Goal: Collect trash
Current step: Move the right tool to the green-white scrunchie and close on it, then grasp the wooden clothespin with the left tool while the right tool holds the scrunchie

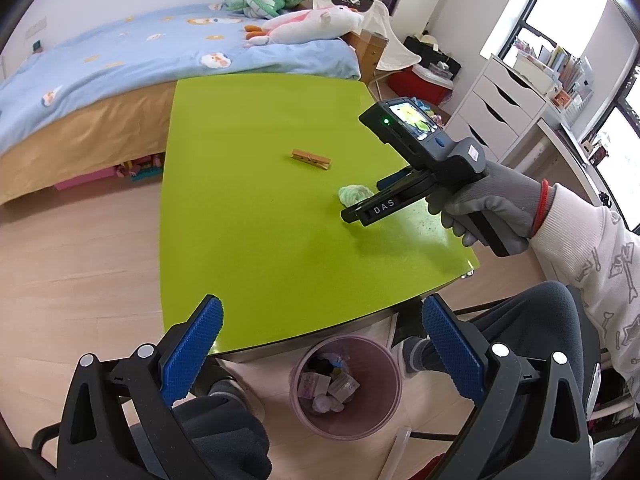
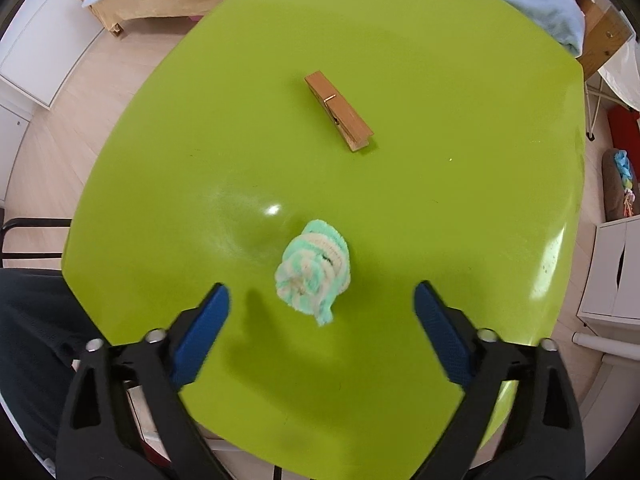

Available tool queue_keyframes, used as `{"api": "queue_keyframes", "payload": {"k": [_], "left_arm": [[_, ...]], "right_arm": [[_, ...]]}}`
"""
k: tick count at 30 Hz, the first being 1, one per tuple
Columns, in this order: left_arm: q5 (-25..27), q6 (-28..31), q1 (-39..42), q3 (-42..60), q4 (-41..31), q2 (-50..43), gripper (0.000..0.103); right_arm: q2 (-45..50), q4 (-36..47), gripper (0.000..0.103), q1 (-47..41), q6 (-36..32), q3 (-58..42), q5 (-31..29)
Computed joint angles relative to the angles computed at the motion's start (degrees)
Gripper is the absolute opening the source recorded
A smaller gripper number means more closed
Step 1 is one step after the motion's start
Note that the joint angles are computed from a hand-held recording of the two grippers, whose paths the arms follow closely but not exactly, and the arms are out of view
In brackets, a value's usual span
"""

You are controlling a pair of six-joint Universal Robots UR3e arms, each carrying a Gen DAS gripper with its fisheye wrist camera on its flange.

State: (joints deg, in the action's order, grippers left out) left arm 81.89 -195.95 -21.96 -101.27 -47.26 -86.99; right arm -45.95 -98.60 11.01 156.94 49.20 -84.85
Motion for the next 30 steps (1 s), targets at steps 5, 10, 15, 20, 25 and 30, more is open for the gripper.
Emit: {"api": "queue_keyframes", "payload": {"k": [5,10,15,20,25,30], "left_arm": [[-0.61,0.17,0.52,-0.34,-0.08,-0.09,0.096],[-0.80,0.23,0.46,0.22,-0.21,-0.51,0.096],[-1.05,0.61,0.55,0.79,-0.13,-1.37,0.096],[-1.02,1.62,0.77,2.51,-0.28,-3.21,0.096],[-0.65,3.52,0.80,7.34,-1.30,-7.15,0.096],[-0.62,5.96,1.33,14.86,-3.29,-13.03,0.096]], "right_arm": [[2.72,2.21,0.063,0.13,0.01,-4.58,-0.09],[3.36,2.54,0.042,-0.55,0.76,-6.27,0.50],[1.25,-0.03,0.028,-1.09,1.12,-2.78,0.71],[-3.92,-3.18,0.028,-2.65,1.37,3.70,2.77],[-11.50,-6.22,0.028,-5.46,0.92,11.65,5.61],[-19.46,-6.96,0.028,-8.82,-0.98,19.54,8.20]]}}
